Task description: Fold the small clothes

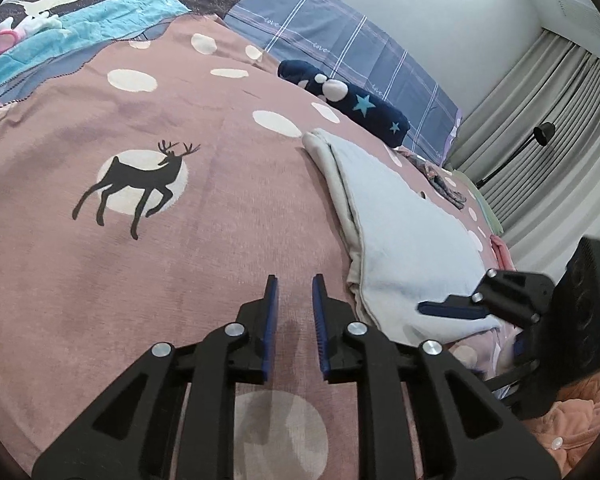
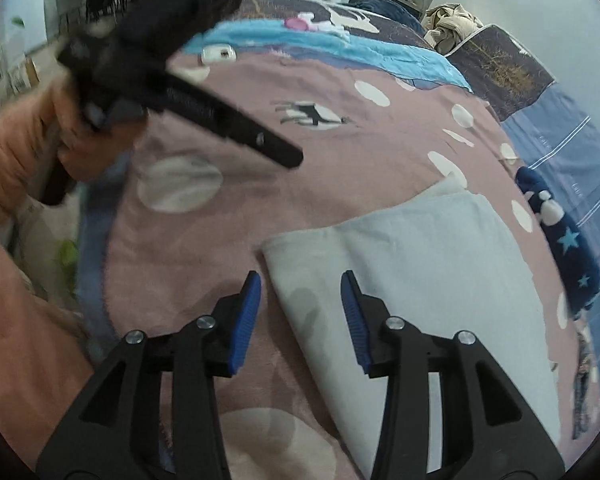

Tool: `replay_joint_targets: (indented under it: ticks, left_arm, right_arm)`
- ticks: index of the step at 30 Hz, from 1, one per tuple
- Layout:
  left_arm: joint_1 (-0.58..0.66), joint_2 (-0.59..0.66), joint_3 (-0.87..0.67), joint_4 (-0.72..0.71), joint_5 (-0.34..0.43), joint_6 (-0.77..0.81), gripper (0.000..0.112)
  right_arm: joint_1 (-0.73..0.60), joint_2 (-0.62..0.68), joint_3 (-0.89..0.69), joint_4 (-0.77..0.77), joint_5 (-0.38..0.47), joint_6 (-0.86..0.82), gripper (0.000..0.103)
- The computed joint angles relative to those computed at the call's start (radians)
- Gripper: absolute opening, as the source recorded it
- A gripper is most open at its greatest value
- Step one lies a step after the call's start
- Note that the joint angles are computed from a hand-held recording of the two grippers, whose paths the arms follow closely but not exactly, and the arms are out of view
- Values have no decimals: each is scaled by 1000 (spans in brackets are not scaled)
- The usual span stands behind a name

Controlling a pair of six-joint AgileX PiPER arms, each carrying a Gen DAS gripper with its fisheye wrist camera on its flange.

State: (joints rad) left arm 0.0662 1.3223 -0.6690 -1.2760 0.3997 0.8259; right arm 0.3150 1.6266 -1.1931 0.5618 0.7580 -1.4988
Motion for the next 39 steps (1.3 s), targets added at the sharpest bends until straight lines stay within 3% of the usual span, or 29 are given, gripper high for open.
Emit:
replay_joint_targets:
  ticks: [3, 6, 7, 8, 10, 15, 17, 22, 27, 31, 32, 33, 35, 39]
  left_arm:
    - [2, -14, 13, -13, -7, 10, 22]
    - [11, -15, 22, -41, -2, 36, 22]
    - [15, -12, 22, -48, 2, 39, 22]
    - [20, -10, 23, -52, 6, 43, 22]
    - [26, -12, 25, -61, 14, 55, 22]
    - [45, -4, 31, -137, 45, 140, 25]
    - [52, 21, 19, -194, 79, 189, 26]
    - [42, 111, -49, -281, 183, 284, 30]
    - [15, 208, -137, -280, 231, 276, 30]
    - [56, 264, -153, -345, 343, 329, 29]
    - [63, 275, -154, -350, 362, 330, 27]
    - [71, 284, -154, -356, 389, 337, 18]
    - [83, 305, -150, -375, 443, 352, 14]
    - [75, 291, -140, -370, 445, 356, 14]
  right_arm:
    - [46, -20, 84, -22, -152, 7, 41]
    - [105, -62, 213, 108, -380, -184, 39]
    - [121, -73, 248, 181, -437, -278, 29]
    - [130, -77, 262, 218, -455, -332, 3]
    - [103, -78, 235, 252, -380, -320, 2]
    - [-91, 11, -58, 268, 79, -18, 2]
    - [-116, 32, -108, 272, 145, 36, 2]
    - [-130, 35, -117, 285, 175, 74, 2]
    - [-142, 28, -111, 293, 184, 76, 3]
    - [-136, 37, -110, 262, 195, 88, 3]
    - [-131, 40, -108, 253, 195, 93, 3]
    - [-128, 37, -97, 247, 191, 93, 3]
    - [-123, 35, -85, 244, 186, 93, 4]
    - [-124, 48, -99, 217, 226, 107, 19]
